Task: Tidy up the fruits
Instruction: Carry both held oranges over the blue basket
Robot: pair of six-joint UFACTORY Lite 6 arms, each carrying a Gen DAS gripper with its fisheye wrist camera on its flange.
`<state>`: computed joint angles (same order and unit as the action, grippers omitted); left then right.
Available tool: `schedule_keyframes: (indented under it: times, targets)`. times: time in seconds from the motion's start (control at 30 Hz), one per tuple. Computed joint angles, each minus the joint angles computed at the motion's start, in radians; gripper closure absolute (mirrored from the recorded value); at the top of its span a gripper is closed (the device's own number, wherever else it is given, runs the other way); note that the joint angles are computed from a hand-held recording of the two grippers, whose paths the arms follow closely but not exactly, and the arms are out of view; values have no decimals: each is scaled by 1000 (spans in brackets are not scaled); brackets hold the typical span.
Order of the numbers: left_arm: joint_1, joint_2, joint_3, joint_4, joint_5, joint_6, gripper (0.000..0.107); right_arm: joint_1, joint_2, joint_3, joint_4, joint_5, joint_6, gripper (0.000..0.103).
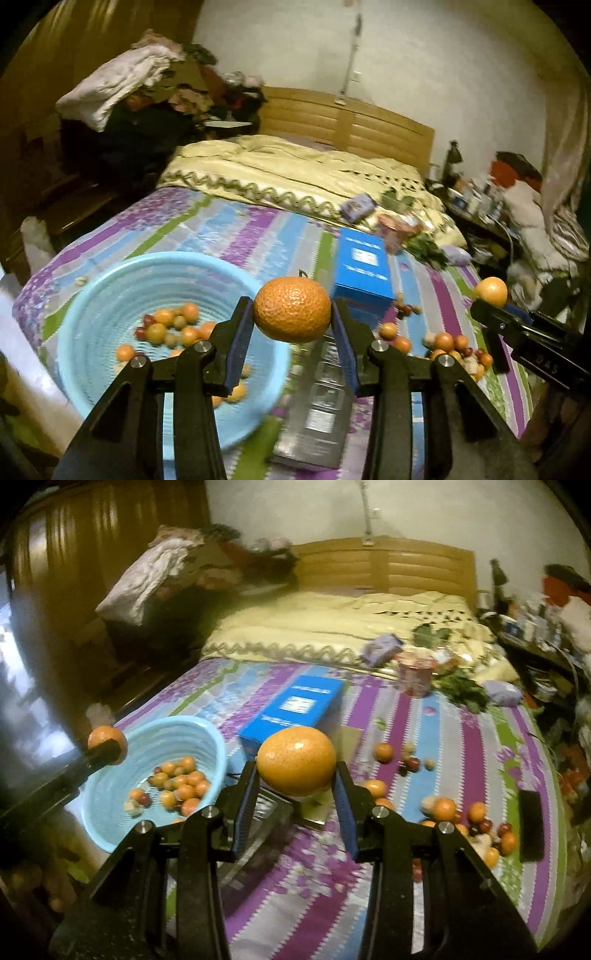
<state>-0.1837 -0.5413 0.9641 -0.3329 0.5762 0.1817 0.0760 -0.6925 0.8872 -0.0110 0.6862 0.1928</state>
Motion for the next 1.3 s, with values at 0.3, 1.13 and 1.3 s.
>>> schedule_keyframes:
  times: [0.3,1.13,1.3]
  targets:
    - [419,126,109,-310,178,410,63,307,313,235,-189,-41,255,62]
    - [660,758,532,-283,341,551,63,376,1075,932,107,217,-17,62]
    - [644,838,557,-243,337,526,63,377,1174,1011,122,288,-48,62]
